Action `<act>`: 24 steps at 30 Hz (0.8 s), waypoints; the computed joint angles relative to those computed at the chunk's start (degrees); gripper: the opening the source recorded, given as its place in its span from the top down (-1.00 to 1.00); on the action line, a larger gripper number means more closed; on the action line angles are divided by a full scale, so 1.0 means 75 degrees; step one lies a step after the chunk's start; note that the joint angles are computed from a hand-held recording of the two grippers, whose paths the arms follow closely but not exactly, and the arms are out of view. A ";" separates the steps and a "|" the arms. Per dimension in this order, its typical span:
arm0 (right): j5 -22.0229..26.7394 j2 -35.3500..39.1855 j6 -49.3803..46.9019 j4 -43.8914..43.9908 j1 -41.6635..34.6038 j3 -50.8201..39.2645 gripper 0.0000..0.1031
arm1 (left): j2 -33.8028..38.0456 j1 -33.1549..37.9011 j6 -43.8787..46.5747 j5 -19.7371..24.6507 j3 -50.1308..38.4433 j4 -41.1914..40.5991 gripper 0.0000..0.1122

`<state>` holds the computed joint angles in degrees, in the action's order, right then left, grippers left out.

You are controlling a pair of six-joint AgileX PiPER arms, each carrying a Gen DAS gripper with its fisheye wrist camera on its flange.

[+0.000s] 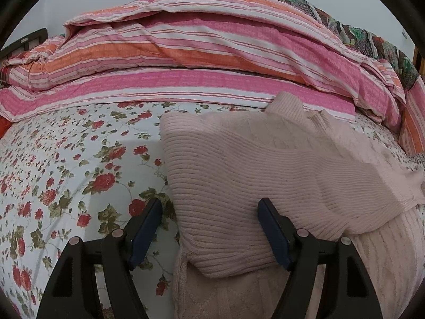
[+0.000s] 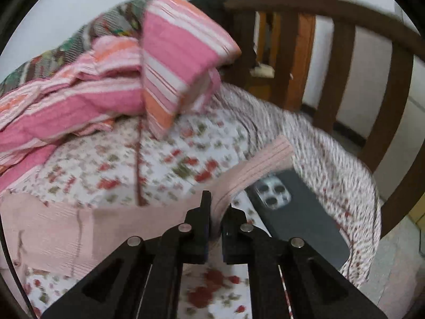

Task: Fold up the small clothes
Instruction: 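Grasp the other sleeve cuff with the right gripper and fold it across the body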

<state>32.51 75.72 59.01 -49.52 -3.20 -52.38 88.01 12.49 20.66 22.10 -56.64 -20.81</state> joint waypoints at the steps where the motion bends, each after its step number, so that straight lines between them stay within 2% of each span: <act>1: 0.0281 -0.0048 0.0094 -0.0157 0.0377 -0.0137 0.88 | -0.0011 0.0058 0.0220 0.0021 0.0012 -0.0240 -0.30; 5: 0.1519 -0.0060 0.0802 -0.0971 0.2216 -0.0692 0.89 | -0.0020 0.0205 0.0696 0.0134 0.0009 -0.0804 -0.30; 9: 0.2754 0.0409 0.1038 -0.1331 0.4082 -0.1625 0.89 | -0.0060 0.0335 0.1067 0.0225 0.0029 -0.1260 -0.30; 14: 0.3663 0.1485 0.0956 -0.1458 0.5773 -0.3169 0.89 | -0.0182 0.0750 0.1943 0.0509 0.0109 -0.2357 -0.30; 17: 0.3898 0.2294 0.0741 -0.1364 0.6476 -0.4229 0.89 | -0.0182 0.1083 0.2574 0.0826 0.0111 -0.3091 -0.30; 20: 0.3879 0.3110 0.0487 -0.1119 0.6978 -0.5239 0.89 | -0.0162 0.1152 0.2675 0.0918 0.0073 -0.3176 -0.30; 24: 0.3060 0.3808 0.0226 -0.0228 0.7181 -0.5756 0.89 | -0.0210 0.1071 0.2842 0.0903 0.0088 -0.3229 -0.30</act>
